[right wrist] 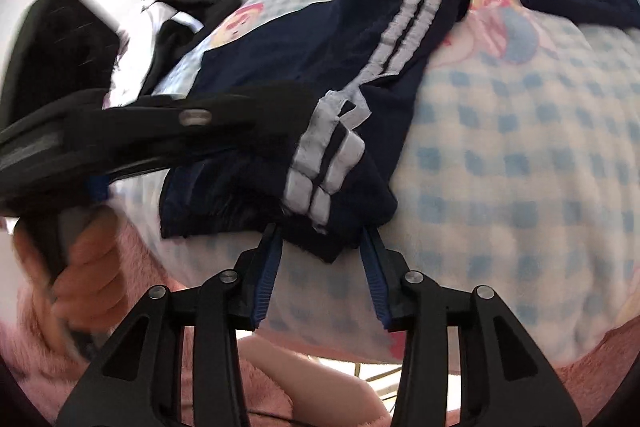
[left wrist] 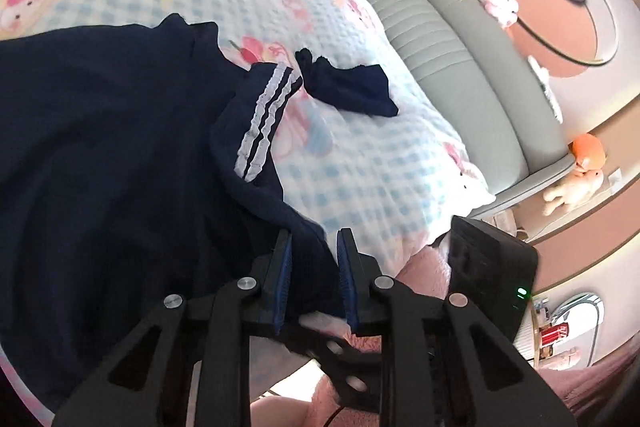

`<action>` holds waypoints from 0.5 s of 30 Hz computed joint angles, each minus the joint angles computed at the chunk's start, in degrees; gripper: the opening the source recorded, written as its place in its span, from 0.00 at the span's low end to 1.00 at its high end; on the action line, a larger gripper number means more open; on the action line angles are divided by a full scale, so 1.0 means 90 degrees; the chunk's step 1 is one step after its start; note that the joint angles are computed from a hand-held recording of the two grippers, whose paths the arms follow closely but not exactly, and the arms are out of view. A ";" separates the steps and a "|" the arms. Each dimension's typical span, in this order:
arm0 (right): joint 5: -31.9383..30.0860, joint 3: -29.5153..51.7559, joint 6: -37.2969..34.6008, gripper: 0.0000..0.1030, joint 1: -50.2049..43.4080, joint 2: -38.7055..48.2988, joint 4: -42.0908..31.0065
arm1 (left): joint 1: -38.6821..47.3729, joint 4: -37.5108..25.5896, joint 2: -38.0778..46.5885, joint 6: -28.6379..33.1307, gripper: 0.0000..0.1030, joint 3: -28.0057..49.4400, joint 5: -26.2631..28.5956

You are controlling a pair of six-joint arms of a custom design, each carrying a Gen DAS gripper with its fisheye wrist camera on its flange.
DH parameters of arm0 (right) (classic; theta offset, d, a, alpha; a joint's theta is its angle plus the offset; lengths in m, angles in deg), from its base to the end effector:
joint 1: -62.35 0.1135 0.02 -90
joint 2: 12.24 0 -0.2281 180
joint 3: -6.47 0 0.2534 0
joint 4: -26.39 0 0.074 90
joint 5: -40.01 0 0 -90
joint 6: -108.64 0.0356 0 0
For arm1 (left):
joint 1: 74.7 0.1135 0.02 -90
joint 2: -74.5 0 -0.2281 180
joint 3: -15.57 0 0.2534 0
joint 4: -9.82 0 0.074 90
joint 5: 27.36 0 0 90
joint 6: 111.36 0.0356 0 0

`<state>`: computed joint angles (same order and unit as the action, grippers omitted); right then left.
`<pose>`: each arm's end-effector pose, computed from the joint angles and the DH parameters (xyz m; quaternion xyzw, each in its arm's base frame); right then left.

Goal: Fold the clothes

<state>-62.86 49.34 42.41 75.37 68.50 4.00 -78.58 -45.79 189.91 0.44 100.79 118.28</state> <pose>0.2294 0.0612 0.0887 0.0613 0.9589 0.1833 0.2078 0.3410 -0.0526 0.0983 0.2131 0.8579 -0.4556 0.1046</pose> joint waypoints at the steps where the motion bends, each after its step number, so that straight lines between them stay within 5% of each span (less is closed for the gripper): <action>1: 0.0234 0.0066 0.0049 0.40 0.0075 0.0090 -0.0010 | 0.0049 -0.0261 0.0279 0.0114 0.27 0.0189 0.0024; 3: 0.0735 0.0188 0.0112 0.39 0.0239 0.0228 -0.0080 | -0.0125 -0.0249 0.0660 -0.0313 0.33 0.0407 -0.0340; 7: 0.1028 -0.0060 -0.0017 0.27 0.0355 -0.0263 -0.0121 | -0.0027 -0.0566 0.1077 -0.0233 0.36 0.0645 0.0140; 9: 0.1125 -0.0244 -0.0086 0.26 0.0421 -0.0606 -0.0114 | 0.0137 -0.0815 0.1224 -0.0167 0.49 0.0850 0.0588; 12: 0.0308 -0.0491 -0.0015 0.27 0.0100 -0.0934 0.0022 | 0.0078 0.0577 0.0058 -0.0965 0.47 -0.0084 -0.0480; 15: -0.0408 -0.0678 0.0127 0.27 -0.0369 -0.1225 0.0007 | 0.0099 0.0358 -0.0171 -0.0667 0.47 -0.0170 -0.0382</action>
<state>-66.53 43.23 43.56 72.05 57.47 4.06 -77.69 -42.57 188.37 -5.56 99.26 114.85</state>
